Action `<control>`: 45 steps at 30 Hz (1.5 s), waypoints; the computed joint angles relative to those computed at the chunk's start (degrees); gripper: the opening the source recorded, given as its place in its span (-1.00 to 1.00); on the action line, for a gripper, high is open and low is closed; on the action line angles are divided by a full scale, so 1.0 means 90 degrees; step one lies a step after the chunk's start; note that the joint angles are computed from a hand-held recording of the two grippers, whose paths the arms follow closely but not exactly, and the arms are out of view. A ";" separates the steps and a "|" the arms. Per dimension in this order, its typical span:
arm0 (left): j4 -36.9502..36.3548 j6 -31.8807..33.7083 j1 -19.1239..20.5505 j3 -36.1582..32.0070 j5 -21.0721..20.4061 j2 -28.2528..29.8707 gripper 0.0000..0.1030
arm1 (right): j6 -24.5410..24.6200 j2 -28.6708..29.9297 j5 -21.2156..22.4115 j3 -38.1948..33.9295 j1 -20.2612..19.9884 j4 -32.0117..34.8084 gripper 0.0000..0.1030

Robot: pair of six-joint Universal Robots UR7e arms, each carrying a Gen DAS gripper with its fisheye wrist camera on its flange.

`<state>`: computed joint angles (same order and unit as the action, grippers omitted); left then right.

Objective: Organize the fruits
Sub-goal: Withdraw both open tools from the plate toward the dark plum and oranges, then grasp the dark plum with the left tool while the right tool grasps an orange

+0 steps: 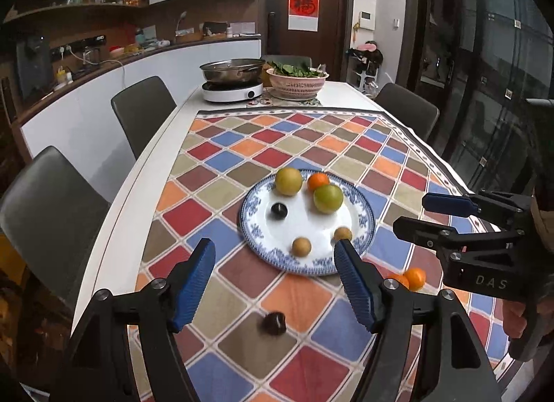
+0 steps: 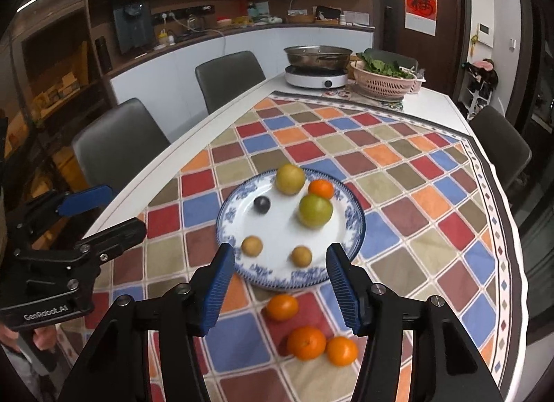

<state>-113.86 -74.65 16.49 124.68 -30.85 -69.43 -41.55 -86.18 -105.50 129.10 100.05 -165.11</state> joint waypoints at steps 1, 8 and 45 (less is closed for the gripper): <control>0.0111 -0.0127 -0.0039 0.0027 -0.0027 -0.0007 0.37 | 0.0009 -0.0020 -0.0009 0.0029 -0.0011 0.0033 0.09; 0.0393 -0.0636 -0.0157 0.0232 -0.0373 -0.0013 0.37 | -0.0036 -0.0048 -0.0213 0.0250 -0.0142 0.0273 0.09; -0.2101 0.0888 0.1150 0.0676 -0.1654 0.0712 -0.14 | -0.0217 0.1387 -0.1267 -0.0494 -0.0465 0.1256 0.07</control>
